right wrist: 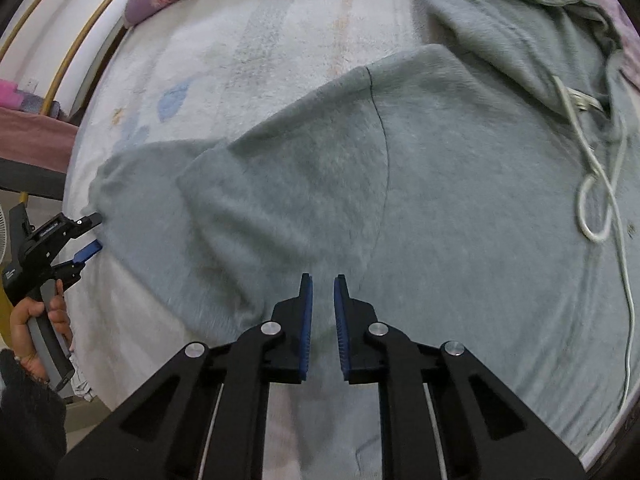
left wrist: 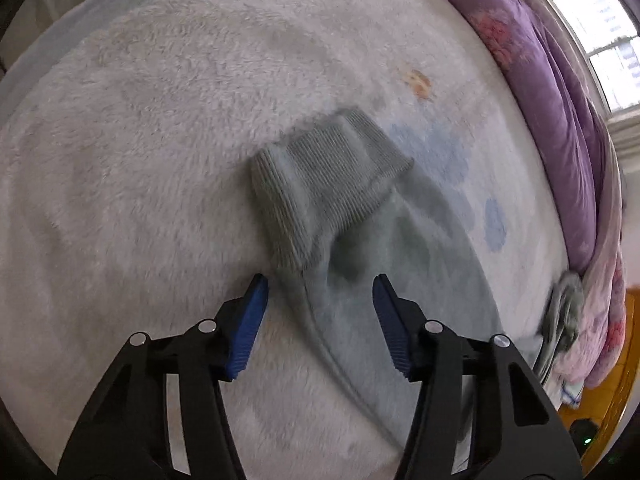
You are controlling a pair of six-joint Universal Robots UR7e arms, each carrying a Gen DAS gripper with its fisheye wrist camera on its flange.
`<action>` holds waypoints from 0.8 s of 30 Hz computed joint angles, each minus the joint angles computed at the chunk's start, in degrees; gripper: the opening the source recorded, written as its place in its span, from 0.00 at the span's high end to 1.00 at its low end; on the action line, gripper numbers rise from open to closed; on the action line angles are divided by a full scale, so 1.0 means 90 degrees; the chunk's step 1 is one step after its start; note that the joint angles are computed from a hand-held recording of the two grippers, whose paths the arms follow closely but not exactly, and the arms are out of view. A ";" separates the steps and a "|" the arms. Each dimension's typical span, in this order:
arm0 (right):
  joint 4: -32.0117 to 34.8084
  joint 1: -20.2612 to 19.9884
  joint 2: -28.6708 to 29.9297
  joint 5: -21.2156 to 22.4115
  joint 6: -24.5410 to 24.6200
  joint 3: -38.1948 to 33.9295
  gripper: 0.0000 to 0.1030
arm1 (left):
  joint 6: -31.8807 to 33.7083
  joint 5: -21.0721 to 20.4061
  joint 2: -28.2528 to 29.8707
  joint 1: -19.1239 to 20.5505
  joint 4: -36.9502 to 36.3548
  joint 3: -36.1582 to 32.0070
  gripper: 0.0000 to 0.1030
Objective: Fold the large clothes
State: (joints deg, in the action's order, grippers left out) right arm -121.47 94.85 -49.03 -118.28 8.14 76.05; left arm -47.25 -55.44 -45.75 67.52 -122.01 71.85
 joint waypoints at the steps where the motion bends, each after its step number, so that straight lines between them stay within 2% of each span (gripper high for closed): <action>1: -0.0010 -0.0042 0.0074 0.0001 -0.0024 -0.0062 0.90 | 0.0013 0.0034 0.0033 0.0018 -0.0124 -0.0025 0.46; 5: 0.0464 -0.0239 0.0315 0.0001 0.0179 -0.0343 0.92 | 0.0191 0.0270 0.0218 0.0015 -0.0106 -0.0274 0.48; 9: 0.0684 -0.0465 0.0329 0.0461 0.0375 -0.0505 0.96 | 0.0470 0.0528 0.0291 -0.0023 -0.0103 -0.0265 0.58; 11: 0.0737 -0.0486 0.0329 0.0477 0.0276 -0.0531 0.97 | 0.0612 0.0596 0.0153 -0.0041 -0.0311 -0.0001 0.80; 14: 0.0604 -0.0468 0.0301 0.0375 0.0050 -0.0441 0.98 | 0.0879 0.0656 -0.0044 -0.0146 -0.0656 0.0320 0.85; 16: 0.0390 -0.0372 0.0270 0.0098 -0.0360 -0.0286 0.98 | 0.1176 0.0914 -0.0131 -0.0343 -0.0781 0.0490 0.86; 19: 0.0414 -0.0251 0.0227 -0.0127 -0.0589 -0.0258 0.97 | 0.1124 0.1346 -0.0424 -0.0728 -0.1053 0.0888 0.86; 21: 0.0240 -0.0273 -0.0042 0.0207 -0.0525 -0.0082 0.95 | 0.0922 0.1772 -0.0568 -0.1031 -0.0961 0.0975 0.86; 22: 0.0094 -0.0302 -0.0226 0.0410 -0.0580 0.0052 0.94 | 0.0934 0.2128 -0.0737 -0.1315 -0.1134 0.1157 0.86; 24: -0.0116 -0.0324 -0.0659 0.0466 -0.0777 0.0333 0.94 | 0.1025 0.2578 -0.0925 -0.1712 -0.1272 0.1341 0.86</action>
